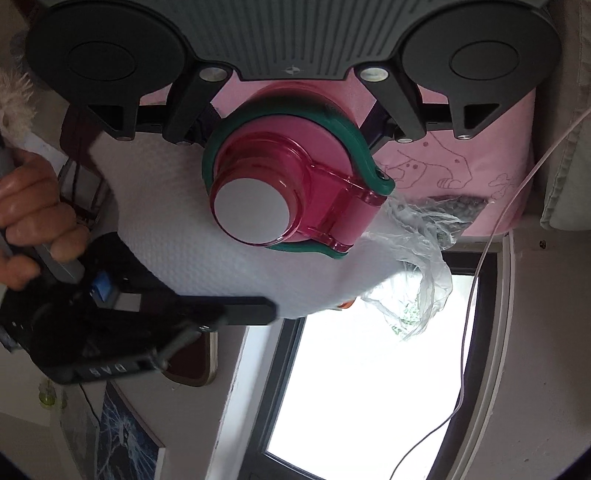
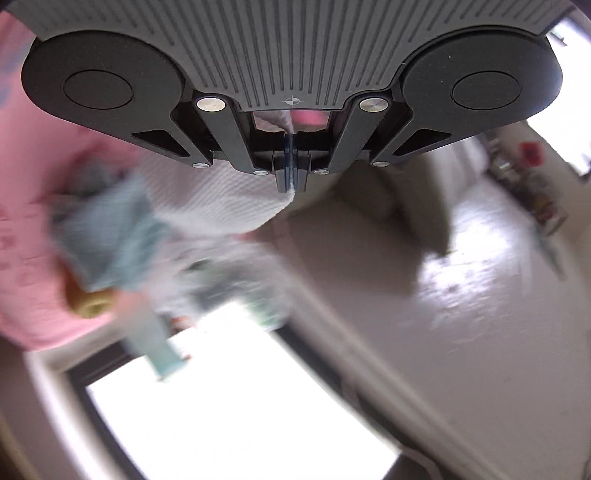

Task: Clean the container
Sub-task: 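Wipe the paper towel over the bottle lid with the right gripper while the left gripper holds it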

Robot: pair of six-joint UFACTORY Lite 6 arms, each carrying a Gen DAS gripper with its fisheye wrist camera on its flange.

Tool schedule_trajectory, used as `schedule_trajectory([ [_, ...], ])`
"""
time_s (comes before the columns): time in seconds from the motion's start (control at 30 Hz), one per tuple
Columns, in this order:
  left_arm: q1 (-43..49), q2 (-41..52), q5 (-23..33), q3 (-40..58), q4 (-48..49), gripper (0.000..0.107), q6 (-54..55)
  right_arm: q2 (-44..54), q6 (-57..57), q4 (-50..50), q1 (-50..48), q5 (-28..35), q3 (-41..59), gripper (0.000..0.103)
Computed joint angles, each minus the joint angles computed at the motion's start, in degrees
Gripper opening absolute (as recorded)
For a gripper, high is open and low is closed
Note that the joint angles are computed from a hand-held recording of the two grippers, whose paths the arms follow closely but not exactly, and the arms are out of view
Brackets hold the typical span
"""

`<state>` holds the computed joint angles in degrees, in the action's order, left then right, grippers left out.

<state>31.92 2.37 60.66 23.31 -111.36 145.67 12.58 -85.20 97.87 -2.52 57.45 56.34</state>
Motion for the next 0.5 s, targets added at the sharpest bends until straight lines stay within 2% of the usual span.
schedule_trajectory([
  [0.1, -0.7, -0.6, -0.7, -0.8, -0.9, 0.072, 1.9, 7.2, 10.3, -7.0, 3.6, 4.1, 8.3, 0.002],
  [0.2, -0.3, 0.0, -0.7, -1.2, -1.2, 0.072, 2.4, 13.4, 13.2, -6.9, 6.2, 0.1, 11.4, 0.002],
  [0.4, 1.9, 1.7, -0.7, -0.4, 0.2, 0.072, -0.2, 19.7, 5.9, 1.2, 7.4, -20.4, 11.8, 0.001],
  [0.5, 1.8, 1.8, -0.8, -0.3, -0.3, 0.071, -1.1, 19.9, 12.6, -9.7, 9.6, -34.7, 13.8, 0.002],
])
